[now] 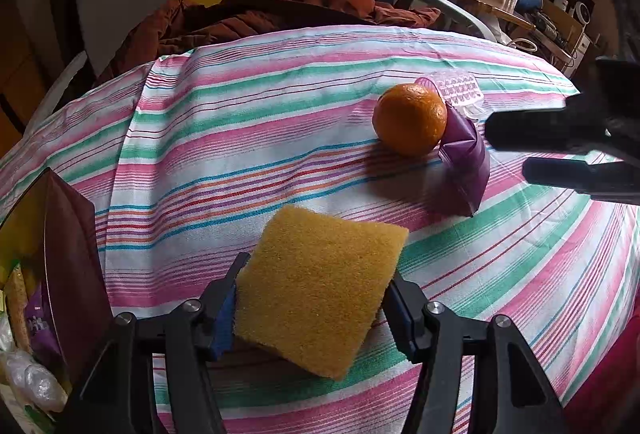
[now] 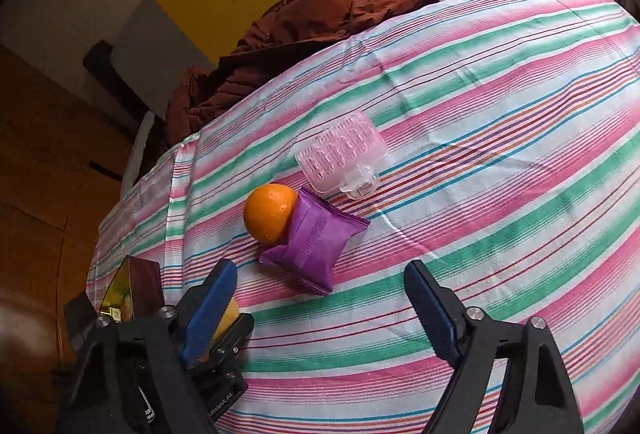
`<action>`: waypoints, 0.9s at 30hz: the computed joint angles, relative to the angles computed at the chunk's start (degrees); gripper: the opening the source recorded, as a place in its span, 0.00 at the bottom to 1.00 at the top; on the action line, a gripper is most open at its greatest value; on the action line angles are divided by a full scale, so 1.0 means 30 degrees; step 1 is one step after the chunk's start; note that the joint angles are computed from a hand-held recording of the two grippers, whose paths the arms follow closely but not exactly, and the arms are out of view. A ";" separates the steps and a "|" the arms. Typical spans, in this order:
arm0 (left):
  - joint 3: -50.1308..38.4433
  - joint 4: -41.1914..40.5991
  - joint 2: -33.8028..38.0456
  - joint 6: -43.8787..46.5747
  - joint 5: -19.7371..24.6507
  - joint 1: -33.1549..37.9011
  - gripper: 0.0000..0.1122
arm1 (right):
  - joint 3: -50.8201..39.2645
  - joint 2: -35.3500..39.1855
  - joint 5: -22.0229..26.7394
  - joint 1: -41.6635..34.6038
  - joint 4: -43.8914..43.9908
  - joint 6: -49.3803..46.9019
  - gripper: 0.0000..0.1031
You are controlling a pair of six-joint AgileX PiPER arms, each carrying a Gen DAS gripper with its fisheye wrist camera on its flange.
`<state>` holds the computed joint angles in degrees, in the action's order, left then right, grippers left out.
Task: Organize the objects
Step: 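Grasp the purple snack packet with the right gripper while the left holds the sponge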
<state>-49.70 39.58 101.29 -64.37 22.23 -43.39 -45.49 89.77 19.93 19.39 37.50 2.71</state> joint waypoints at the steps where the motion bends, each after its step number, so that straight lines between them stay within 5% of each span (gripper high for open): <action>1: 0.0084 -0.0028 -0.0050 0.0019 -0.0154 0.0069 0.55 | -0.0560 0.0682 0.0299 0.0094 -0.0155 0.0011 0.69; 4: 0.0337 0.0347 -0.0144 -0.0312 -0.0520 0.0122 0.55 | -0.2272 0.2581 0.0980 0.0457 -0.2906 0.2579 0.66; 11: 0.0441 0.1580 -0.0090 -0.1595 -0.0509 -0.0175 0.57 | -0.3504 0.4335 0.0841 0.0436 -0.3244 0.2934 0.66; 13: 0.0453 0.1546 -0.0107 -0.1566 -0.0533 -0.0167 0.57 | -0.3580 0.4352 0.0662 0.0787 -0.5008 0.4243 0.62; 15: 0.0526 0.1416 -0.0153 -0.1361 -0.0750 -0.0026 0.57 | -0.3743 0.4315 0.1007 0.1139 -0.6964 0.5681 0.41; 20: 0.0697 0.2091 -0.0190 -0.1873 -0.0956 0.0000 0.57 | -0.2695 0.2716 0.2302 0.2296 -1.0917 0.8176 0.40; 27: 0.1036 0.5335 -0.0074 -0.4948 -0.0670 -0.0578 0.58 | -0.0772 0.1486 0.2150 0.3091 -1.5472 1.2292 0.40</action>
<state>-46.60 55.58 101.07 -79.21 20.22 -45.12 -47.81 94.23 26.38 28.66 -8.92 39.58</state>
